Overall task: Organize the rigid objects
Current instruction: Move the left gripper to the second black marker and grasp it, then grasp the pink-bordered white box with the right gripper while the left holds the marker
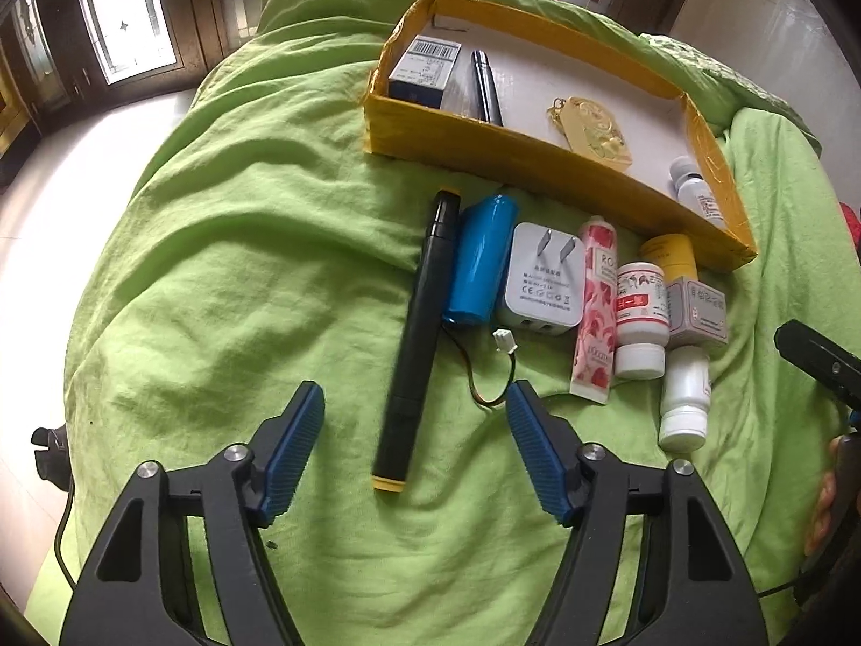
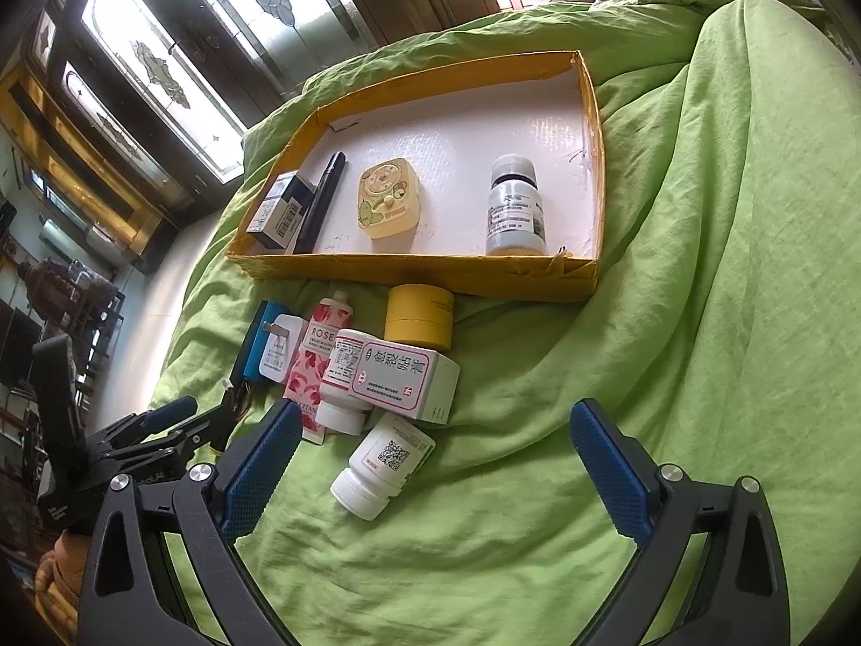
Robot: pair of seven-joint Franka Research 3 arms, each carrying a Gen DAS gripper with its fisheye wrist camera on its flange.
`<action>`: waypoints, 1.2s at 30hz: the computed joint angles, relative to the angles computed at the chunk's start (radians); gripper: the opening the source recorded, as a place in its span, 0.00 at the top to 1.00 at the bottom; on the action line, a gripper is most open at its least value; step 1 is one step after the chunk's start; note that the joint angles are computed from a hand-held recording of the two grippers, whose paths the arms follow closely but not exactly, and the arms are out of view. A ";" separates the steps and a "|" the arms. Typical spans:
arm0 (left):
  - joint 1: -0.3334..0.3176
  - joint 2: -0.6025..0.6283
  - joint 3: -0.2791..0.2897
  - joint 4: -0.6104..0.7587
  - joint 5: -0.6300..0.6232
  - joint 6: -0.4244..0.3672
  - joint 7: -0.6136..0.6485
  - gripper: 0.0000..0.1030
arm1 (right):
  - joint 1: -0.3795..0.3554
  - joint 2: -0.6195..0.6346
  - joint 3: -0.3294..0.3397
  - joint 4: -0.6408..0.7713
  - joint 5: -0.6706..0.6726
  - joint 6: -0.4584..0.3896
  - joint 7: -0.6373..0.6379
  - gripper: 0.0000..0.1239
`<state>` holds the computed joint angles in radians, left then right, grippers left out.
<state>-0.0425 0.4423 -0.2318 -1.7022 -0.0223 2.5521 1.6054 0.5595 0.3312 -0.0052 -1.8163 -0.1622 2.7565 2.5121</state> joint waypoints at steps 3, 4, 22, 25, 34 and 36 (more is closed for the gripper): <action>0.007 -0.002 -0.017 -0.003 -0.009 -0.005 0.034 0.47 | 0.001 0.000 0.000 0.000 0.002 -0.003 0.002 0.21; 0.015 -0.011 -0.028 -0.015 -0.026 0.003 0.056 0.48 | -0.001 -0.001 0.001 -0.001 0.004 -0.003 0.002 0.21; -0.046 0.081 0.049 0.098 0.071 -0.007 -0.044 0.73 | -0.004 0.004 0.005 -0.002 0.031 -0.009 -0.003 0.21; -0.058 0.118 0.056 0.136 0.125 -0.012 -0.069 0.76 | -0.004 0.001 0.003 -0.007 0.030 -0.004 0.005 0.21; 0.014 0.081 -0.022 0.085 0.048 0.009 -0.031 0.88 | -0.018 0.007 0.011 -0.004 0.055 0.002 -0.006 0.22; 0.041 0.047 -0.052 0.041 -0.029 -0.006 -0.013 0.88 | -0.035 0.005 0.019 -0.008 0.093 0.006 -0.011 0.30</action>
<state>-0.0016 0.4890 -0.2839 -1.6615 -0.0514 2.5461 1.5925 0.5243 0.3361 0.0138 -1.8246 -0.0694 2.7620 2.5011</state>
